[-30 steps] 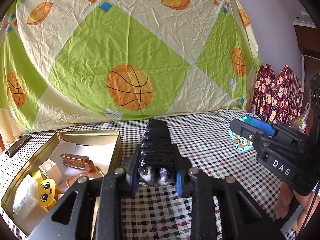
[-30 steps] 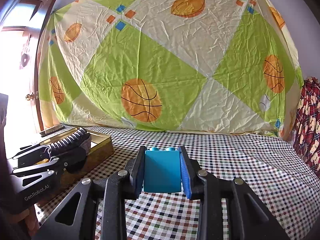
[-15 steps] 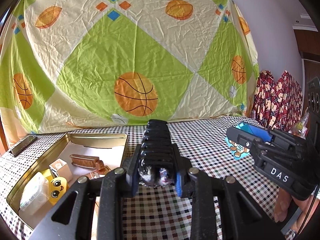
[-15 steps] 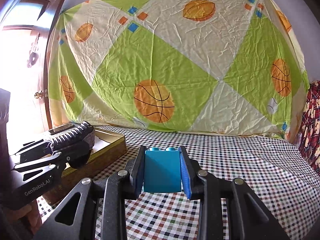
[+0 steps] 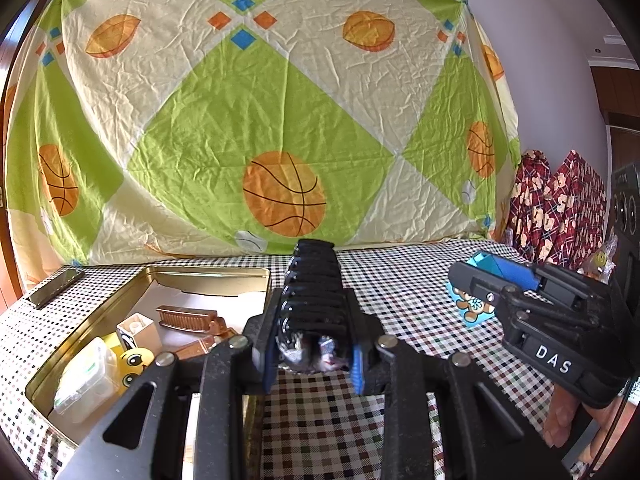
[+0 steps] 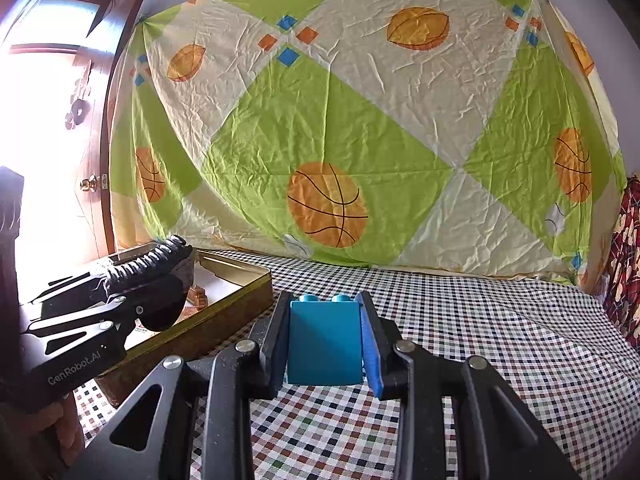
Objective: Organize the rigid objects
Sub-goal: 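Carry the black object with the left tool while the right tool carries the blue block to the tray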
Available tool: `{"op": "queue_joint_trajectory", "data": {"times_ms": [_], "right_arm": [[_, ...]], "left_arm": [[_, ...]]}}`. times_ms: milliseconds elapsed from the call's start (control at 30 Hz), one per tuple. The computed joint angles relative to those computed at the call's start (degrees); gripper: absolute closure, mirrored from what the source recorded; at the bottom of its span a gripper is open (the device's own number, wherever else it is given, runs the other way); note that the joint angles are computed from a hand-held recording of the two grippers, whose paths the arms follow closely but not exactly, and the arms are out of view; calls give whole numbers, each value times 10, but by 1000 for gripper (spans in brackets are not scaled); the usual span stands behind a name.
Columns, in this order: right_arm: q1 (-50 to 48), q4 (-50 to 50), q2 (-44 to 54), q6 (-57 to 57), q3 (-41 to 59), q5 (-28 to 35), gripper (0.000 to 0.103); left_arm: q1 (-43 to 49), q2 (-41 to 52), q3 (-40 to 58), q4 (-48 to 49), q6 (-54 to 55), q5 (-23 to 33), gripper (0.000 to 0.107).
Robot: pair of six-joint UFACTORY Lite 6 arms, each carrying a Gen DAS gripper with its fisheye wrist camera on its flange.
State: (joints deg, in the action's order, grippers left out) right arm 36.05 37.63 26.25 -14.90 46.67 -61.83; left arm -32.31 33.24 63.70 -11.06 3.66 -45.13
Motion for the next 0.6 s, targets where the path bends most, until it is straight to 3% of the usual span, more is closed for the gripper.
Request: {"op": "queue_joint_trajectory", "data": {"times_ms": [600], "right_arm": [[39, 26, 51, -45, 78, 24, 69]], "left_arm": [[36, -31, -49, 38, -34, -20, 81]]}}
